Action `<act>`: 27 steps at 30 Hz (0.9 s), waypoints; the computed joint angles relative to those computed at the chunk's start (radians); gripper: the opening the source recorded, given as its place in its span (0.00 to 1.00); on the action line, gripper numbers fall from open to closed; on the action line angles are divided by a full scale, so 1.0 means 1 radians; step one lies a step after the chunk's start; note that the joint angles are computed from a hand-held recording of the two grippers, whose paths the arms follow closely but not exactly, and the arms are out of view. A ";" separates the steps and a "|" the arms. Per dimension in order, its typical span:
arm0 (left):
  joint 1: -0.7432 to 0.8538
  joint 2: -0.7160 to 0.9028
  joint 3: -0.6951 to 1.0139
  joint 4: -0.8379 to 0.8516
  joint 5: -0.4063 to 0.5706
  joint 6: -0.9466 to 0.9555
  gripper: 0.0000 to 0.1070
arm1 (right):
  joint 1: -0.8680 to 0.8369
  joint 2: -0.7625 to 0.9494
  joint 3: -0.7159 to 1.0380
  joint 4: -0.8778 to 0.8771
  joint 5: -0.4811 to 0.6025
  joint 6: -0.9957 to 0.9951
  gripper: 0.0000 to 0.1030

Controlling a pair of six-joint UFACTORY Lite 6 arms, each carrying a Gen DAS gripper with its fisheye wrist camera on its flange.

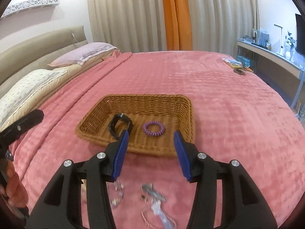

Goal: Organize jewelry
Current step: 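Carry the watch and purple tie into the basket and open both tools, then grasp the blue hair clip with the right tool while the left grasps the cream coil tie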

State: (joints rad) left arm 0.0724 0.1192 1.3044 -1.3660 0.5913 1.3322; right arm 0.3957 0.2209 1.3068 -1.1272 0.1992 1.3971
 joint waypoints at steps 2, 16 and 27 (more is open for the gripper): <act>0.017 -0.045 -0.071 -0.026 0.009 0.042 0.45 | 0.017 -0.065 -0.097 -0.129 0.009 0.132 0.45; 0.080 0.184 -0.139 0.040 0.070 0.023 0.43 | 0.041 -0.103 -0.409 -0.667 0.011 0.683 0.42; 0.027 0.351 -0.018 0.116 0.010 -0.084 0.41 | 0.013 -0.053 -0.418 -0.827 -0.068 0.760 0.36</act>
State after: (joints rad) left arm 0.0991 0.4706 1.2860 -1.2498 0.6017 1.2481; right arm 0.4089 0.1680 0.8891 -1.9538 0.1312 2.1576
